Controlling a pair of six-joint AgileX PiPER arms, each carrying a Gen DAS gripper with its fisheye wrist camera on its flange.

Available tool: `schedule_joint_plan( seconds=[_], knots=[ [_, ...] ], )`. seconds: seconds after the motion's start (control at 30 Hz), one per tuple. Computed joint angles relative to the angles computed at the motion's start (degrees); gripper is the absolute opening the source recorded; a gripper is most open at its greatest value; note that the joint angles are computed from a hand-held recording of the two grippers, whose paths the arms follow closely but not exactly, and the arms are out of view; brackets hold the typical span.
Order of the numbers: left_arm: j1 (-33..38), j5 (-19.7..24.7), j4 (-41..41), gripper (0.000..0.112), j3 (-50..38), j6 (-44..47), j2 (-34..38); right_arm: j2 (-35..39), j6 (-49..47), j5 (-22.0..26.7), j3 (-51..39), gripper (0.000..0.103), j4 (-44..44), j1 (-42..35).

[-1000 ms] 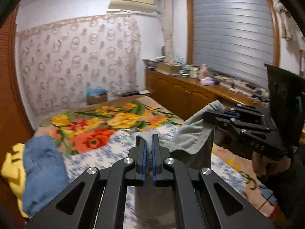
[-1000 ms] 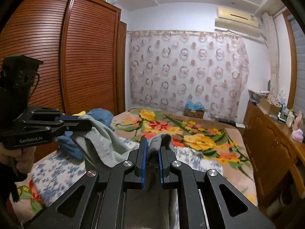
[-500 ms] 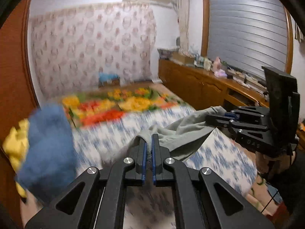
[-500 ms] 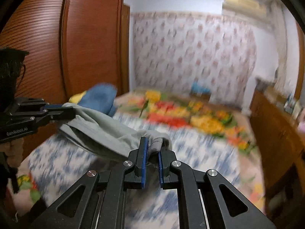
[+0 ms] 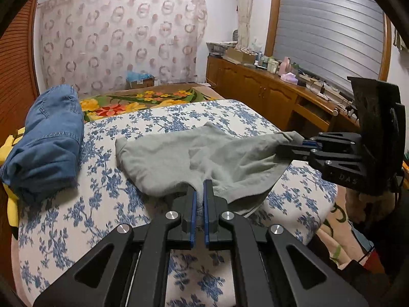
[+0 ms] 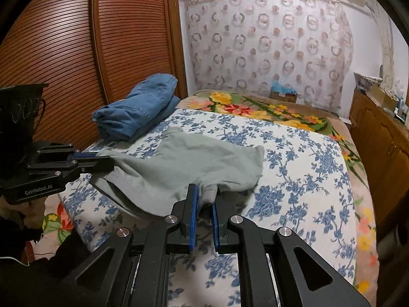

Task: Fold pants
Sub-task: 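Lift the grey-green garment with both tools and fold it over in half, then lower the folded garment onto the bed and open both tools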

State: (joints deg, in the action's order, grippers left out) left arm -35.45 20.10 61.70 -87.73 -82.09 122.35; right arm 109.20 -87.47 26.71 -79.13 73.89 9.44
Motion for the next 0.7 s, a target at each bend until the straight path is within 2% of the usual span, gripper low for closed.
schedule_joint_plan(
  seconds=[0.47,0.7],
  knots=[
    [-1.08,-1.59,8.84,0.005,6.3,-11.8,-3.22,-6.16,-12.6,-0.31,10.5,0.01,10.91,0.12],
    [-2.36,-1.48,7.68,0.005,5.2,-10.36,-2.84,-7.08,-15.42,-0.02,12.54,0.01,13.15,-0.61]
  ],
)
